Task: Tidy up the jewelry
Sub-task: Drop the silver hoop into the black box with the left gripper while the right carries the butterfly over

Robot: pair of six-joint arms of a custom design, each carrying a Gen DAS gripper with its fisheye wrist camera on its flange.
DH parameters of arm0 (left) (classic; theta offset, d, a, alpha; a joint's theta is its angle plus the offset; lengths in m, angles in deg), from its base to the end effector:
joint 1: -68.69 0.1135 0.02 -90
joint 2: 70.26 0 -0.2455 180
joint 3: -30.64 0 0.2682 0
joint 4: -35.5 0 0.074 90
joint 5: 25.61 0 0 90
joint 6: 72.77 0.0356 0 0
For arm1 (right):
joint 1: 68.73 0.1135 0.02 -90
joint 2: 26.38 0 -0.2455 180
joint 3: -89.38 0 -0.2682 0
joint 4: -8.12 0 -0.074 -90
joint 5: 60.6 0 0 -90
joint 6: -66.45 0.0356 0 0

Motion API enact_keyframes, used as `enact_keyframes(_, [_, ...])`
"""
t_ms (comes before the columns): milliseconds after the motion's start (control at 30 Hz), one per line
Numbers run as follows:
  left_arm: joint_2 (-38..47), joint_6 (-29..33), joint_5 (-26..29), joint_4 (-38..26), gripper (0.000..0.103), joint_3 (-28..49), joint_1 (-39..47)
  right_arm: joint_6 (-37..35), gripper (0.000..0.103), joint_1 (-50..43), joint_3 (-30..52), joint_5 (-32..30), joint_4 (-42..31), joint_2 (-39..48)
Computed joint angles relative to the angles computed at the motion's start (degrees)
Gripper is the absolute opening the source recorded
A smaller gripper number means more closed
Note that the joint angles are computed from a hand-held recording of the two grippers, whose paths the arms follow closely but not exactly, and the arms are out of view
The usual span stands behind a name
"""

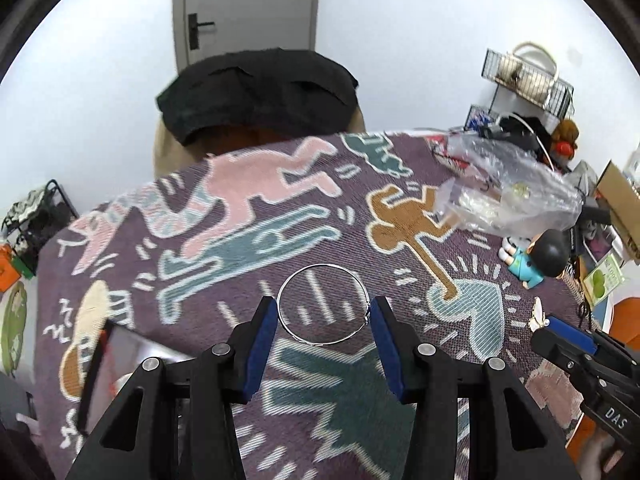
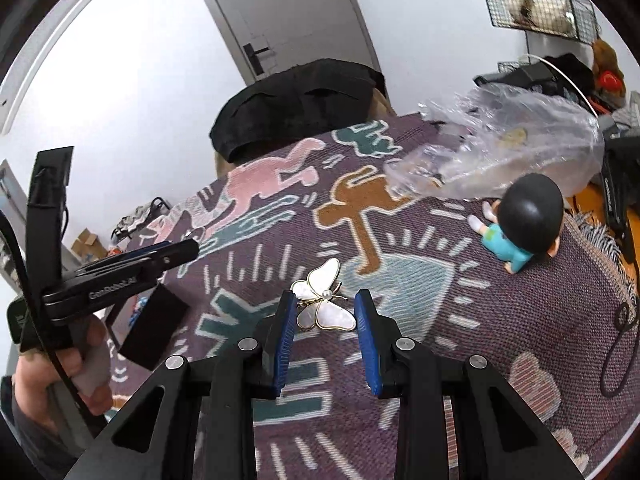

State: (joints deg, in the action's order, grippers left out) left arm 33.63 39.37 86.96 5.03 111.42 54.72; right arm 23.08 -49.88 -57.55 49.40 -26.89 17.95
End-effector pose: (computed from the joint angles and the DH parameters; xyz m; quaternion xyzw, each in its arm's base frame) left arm 0.3743 -0.1072 0.1606 0.3469 0.8667 -0.1636 0.3189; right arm 0.1759 0.0472 0.1550 0.2822 0.8717 0.0628 0.3957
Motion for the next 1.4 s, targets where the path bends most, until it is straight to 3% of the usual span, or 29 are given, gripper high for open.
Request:
enact_keyframes(367, [-4.29,4.67,5.80,-3.76,0.050,-0.40,10.90,1.48,0.031,7.96,6.68,3.90,1.99,9.48])
enact_keyframes(633, [-2.46,6.11,9.11,-4.74,0.049,0.78,17.25,0.58,0.031,11.58,12.41,5.13,3.81,17.05])
enact_keyframes(700, [-1.06,6.69,9.17,-5.83,0.033,1.98,18.07,0.32,0.031,12.17,13.74,5.41,3.86,18.55])
enact_keyframes(1100, [4.67,8.12,12.52,-8.87,0.034,6.32,22.91,-1.65,0.031,14.82,22.18,4.57,6.33,30.17])
enact_keyframes(1167, [5.65,8.63,13.36,-10.63,0.039,7.74,23.75,-2.54,0.031,14.99,23.69,4.14,7.17,32.10])
enact_keyframes(1233, [6.43,8.68,14.01,-11.74,0.058,8.72,25.01,-3.41,0.031,15.07,25.67,3.39,8.09,34.57])
enact_keyframes(1333, [6.83,8.16,15.93,-11.42,0.078,9.05,26.97,-4.21,0.031,15.31,28.82,2.45,8.69,38.13])
enact_keyframes(1400, [7.34,8.64,17.02,-11.76,0.079,9.58,28.44,-4.74,0.031,15.47,30.76,1.92,9.01,40.12])
